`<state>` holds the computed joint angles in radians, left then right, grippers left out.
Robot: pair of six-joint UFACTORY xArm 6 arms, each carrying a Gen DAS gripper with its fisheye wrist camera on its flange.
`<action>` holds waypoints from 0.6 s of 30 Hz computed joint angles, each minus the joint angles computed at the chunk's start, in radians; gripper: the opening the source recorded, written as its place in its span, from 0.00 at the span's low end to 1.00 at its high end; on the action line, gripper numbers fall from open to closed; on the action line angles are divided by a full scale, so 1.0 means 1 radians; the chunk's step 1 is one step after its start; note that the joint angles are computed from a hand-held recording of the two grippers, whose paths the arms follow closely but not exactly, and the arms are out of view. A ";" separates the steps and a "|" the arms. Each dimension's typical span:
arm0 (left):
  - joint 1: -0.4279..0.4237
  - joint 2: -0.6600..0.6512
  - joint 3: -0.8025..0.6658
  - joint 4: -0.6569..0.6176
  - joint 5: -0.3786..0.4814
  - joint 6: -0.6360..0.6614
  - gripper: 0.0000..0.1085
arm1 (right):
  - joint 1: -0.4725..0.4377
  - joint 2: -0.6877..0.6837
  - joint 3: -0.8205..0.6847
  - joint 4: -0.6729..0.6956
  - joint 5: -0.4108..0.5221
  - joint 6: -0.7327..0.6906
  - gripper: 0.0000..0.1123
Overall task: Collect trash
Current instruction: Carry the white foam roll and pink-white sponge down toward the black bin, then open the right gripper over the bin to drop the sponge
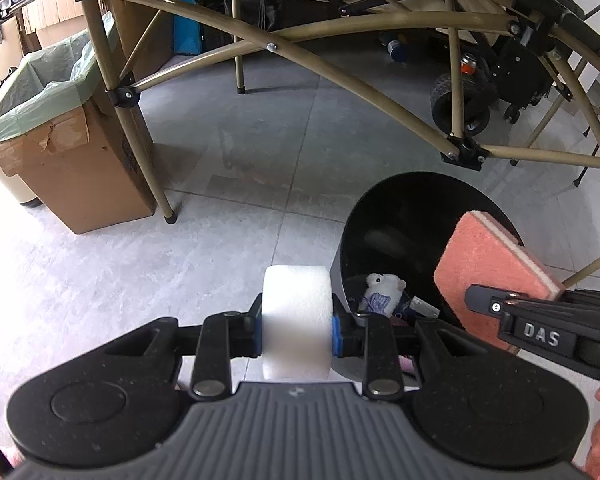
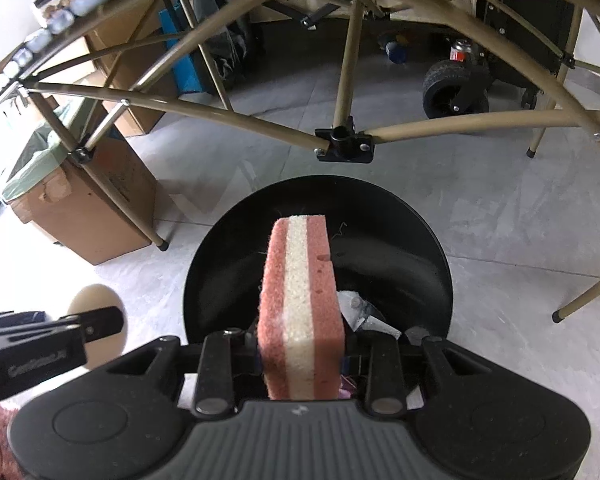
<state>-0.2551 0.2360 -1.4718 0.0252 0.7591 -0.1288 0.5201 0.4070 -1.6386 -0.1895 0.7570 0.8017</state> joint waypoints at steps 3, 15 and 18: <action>0.001 0.020 -0.027 0.001 0.001 -0.001 0.27 | -0.009 0.037 -0.036 0.014 0.015 -0.010 0.27; 0.004 0.068 -0.086 0.022 0.013 -0.026 0.27 | -0.018 0.122 -0.111 0.050 0.054 -0.020 0.27; 0.006 0.068 -0.084 0.025 0.017 -0.030 0.27 | -0.020 0.123 -0.112 0.066 0.055 -0.031 0.28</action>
